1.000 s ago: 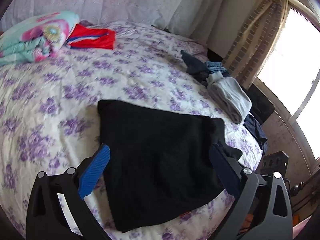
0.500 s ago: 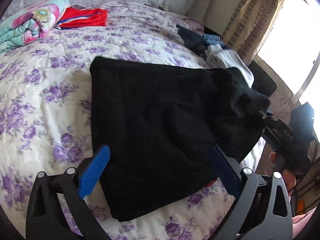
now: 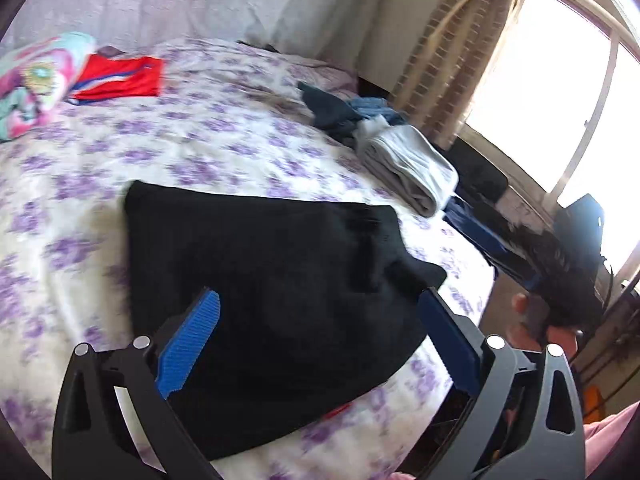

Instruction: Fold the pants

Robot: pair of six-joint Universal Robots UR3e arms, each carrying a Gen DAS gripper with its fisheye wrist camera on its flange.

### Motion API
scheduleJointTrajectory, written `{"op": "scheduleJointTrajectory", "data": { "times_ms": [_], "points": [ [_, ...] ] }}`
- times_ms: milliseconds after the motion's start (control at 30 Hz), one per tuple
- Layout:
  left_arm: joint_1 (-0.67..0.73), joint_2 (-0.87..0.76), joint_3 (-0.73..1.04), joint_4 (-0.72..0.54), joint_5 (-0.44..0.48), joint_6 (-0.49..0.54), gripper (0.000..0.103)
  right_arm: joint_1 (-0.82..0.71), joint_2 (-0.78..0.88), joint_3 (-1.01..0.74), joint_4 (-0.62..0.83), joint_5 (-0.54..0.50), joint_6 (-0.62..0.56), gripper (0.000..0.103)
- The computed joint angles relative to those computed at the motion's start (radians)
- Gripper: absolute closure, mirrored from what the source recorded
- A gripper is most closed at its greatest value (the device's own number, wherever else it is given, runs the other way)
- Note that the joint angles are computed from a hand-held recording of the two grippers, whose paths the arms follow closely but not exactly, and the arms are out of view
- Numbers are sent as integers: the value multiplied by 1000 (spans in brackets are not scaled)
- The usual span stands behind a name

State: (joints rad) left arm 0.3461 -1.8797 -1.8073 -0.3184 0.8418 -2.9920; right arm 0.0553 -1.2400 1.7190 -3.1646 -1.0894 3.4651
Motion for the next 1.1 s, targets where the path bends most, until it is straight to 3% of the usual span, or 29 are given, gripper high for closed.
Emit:
{"op": "scheduleJointTrajectory", "data": {
  "times_ms": [133,200,267,367,467,500,533,633,700,733,867,967,1100],
  "points": [
    [-87,-114,95,-98,49,-21,5,31,254,-369,314,11,-61,38],
    [-127,-110,11,50,144,-37,5,6,343,-391,361,19,-31,46],
    [-165,-77,-58,127,227,8,5,-50,323,-261,204,114,11,51],
    [-159,-15,-123,120,255,62,5,-59,191,-152,244,78,-7,49],
    [-72,83,-147,-24,111,98,5,-52,22,8,195,100,-135,42],
    [-27,122,-179,-38,35,109,5,-48,-19,65,153,107,-166,37],
    [-9,141,-203,-12,20,96,5,-41,-52,112,126,106,-194,35],
    [-24,111,-207,18,106,61,5,-20,-83,205,180,62,-291,31],
    [-23,65,-192,-50,117,74,5,-16,-92,321,70,18,-331,32],
    [-31,81,-240,20,141,76,5,-13,-104,351,41,10,-346,32],
    [-101,124,-284,72,291,123,5,-26,-192,386,168,-18,-415,31],
    [-110,132,-239,14,315,115,5,-36,-234,375,213,3,-384,31],
    [-87,158,-182,-46,285,81,5,-56,-261,363,150,89,-374,29]
  ]
}}
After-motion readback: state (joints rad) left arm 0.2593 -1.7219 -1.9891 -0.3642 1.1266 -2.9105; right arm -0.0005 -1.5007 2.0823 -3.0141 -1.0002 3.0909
